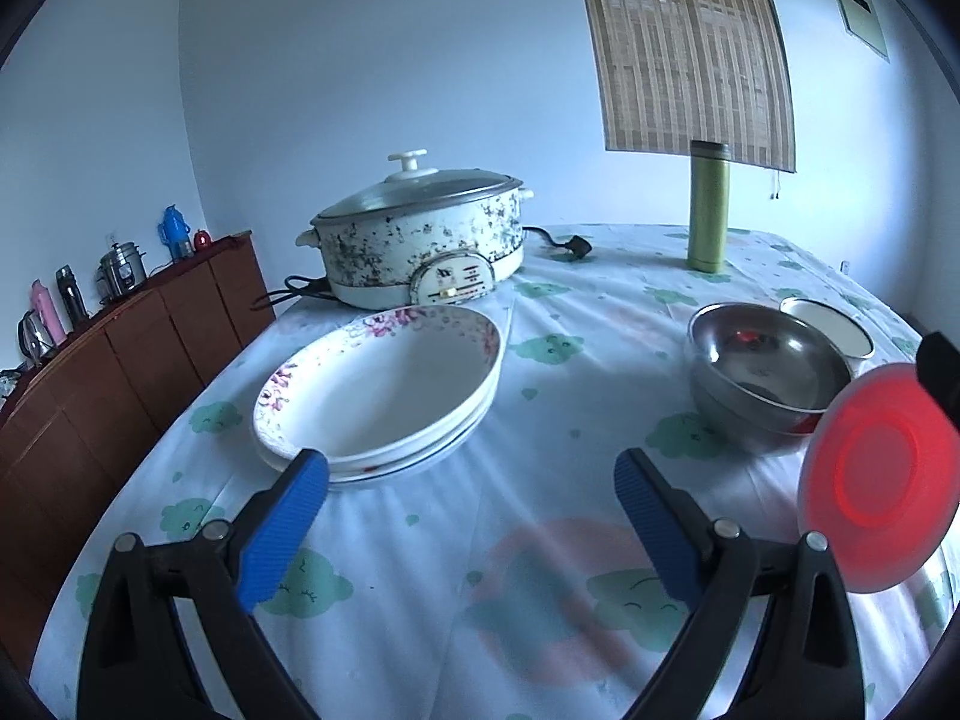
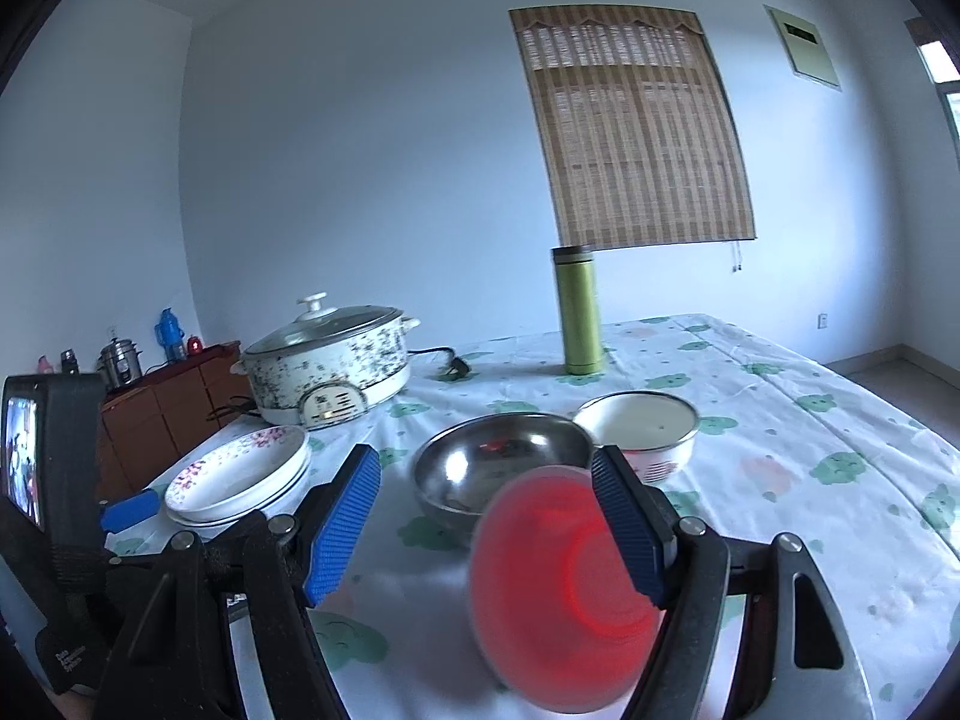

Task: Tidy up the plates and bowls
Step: 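Move the right tool toward the red plastic bowl beside the steel bowl, then grasp the rim of the red plastic bowl with the right tool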

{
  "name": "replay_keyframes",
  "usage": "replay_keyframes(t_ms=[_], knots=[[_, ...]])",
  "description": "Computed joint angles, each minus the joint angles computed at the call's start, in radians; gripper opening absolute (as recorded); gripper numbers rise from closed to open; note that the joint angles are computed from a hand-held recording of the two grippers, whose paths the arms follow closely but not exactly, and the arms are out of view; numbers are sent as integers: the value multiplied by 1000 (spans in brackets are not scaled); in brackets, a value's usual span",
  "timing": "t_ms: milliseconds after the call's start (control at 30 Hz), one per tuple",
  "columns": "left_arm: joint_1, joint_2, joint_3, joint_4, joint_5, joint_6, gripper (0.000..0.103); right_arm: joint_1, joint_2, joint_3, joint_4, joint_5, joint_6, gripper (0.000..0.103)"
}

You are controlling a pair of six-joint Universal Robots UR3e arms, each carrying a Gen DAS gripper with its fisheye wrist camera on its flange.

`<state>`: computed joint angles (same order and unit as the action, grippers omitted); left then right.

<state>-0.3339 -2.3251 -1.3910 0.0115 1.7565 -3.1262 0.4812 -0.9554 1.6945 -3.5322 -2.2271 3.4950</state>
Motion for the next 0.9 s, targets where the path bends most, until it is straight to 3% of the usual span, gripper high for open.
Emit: replay_keyframes(t_ms=[233, 600, 767, 900], knots=[[-15, 3, 6, -24, -25, 2, 98, -59, -83, 147, -68, -14, 53, 75], [-45, 6, 25, -74, -75, 4, 99, -195, -215, 359, -105, 72, 176, 75], [-67, -7, 47, -93, -85, 20, 99, -223, -238, 411, -177, 147, 125, 75], [-86, -25, 81, -123, -92, 28, 99, -219, -252, 411, -147, 211, 51, 75]])
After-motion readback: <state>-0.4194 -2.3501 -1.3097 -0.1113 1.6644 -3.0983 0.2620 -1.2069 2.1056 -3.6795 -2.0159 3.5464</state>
